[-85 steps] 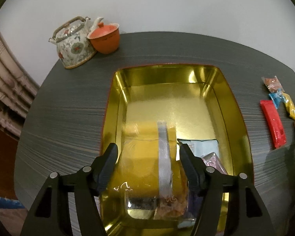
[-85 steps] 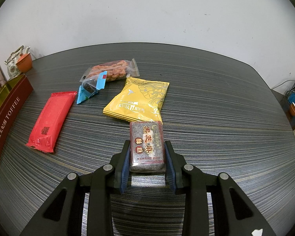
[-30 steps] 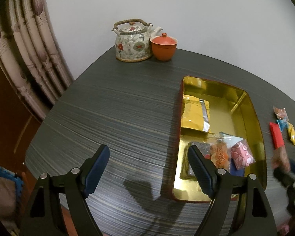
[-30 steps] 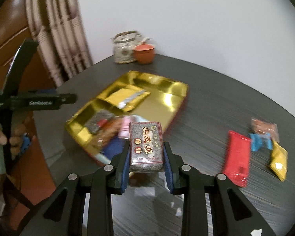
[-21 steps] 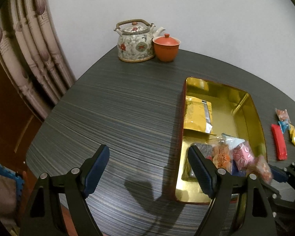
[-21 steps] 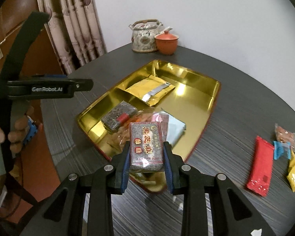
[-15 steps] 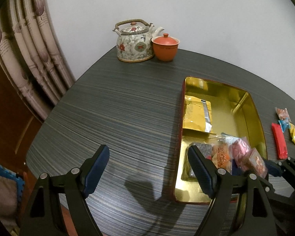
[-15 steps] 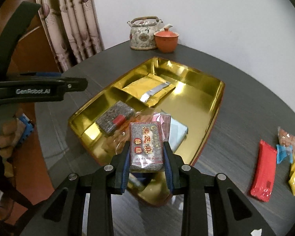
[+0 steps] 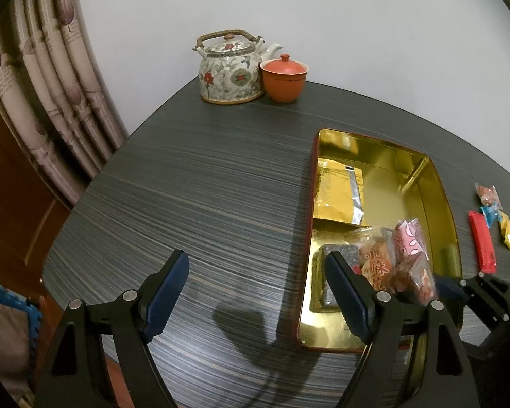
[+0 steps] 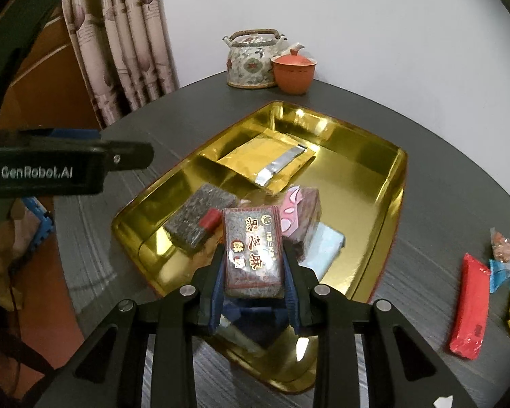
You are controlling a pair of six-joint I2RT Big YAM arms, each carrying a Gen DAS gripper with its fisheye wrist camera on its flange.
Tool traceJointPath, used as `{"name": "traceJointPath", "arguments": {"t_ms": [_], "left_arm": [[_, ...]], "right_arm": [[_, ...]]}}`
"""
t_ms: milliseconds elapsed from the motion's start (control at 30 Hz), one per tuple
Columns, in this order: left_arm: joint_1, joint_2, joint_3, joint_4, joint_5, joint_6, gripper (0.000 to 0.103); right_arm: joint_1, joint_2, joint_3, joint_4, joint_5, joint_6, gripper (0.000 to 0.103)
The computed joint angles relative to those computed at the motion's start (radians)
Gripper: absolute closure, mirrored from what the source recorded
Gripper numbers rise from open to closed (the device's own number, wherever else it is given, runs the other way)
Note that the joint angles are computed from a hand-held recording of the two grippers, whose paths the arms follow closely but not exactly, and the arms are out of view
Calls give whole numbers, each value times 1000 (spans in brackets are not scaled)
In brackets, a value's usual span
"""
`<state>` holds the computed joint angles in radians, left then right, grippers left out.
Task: Organize snacks
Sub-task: 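Carry the brown boxed block into the tray and open the right tool, then grasp the yellow WANTUAN packet on the table with the right tool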
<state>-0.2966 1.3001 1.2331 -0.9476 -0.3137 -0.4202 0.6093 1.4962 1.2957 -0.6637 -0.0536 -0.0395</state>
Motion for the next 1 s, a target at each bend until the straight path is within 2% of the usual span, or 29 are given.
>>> {"name": "traceJointPath", "arguments": {"t_ms": [200, 333, 633, 833, 1000], "left_arm": [[-12, 4, 2, -1, -8, 12, 21], [-20, 8, 6, -3, -17, 20, 21], [-39, 15, 9, -6, -37, 46, 21], [-41, 17, 9, -6, -39, 49, 21], [-50, 19, 6, -5, -51, 59, 21]], "right_arm": [[-6, -5, 0, -7, -15, 15, 71], [-20, -31, -13, 9, -26, 33, 59], [-91, -103, -67, 41, -36, 70, 56], [-185, -139, -104, 51, -3, 78, 55], [-301, -150, -126, 54, 46, 72, 54]]}}
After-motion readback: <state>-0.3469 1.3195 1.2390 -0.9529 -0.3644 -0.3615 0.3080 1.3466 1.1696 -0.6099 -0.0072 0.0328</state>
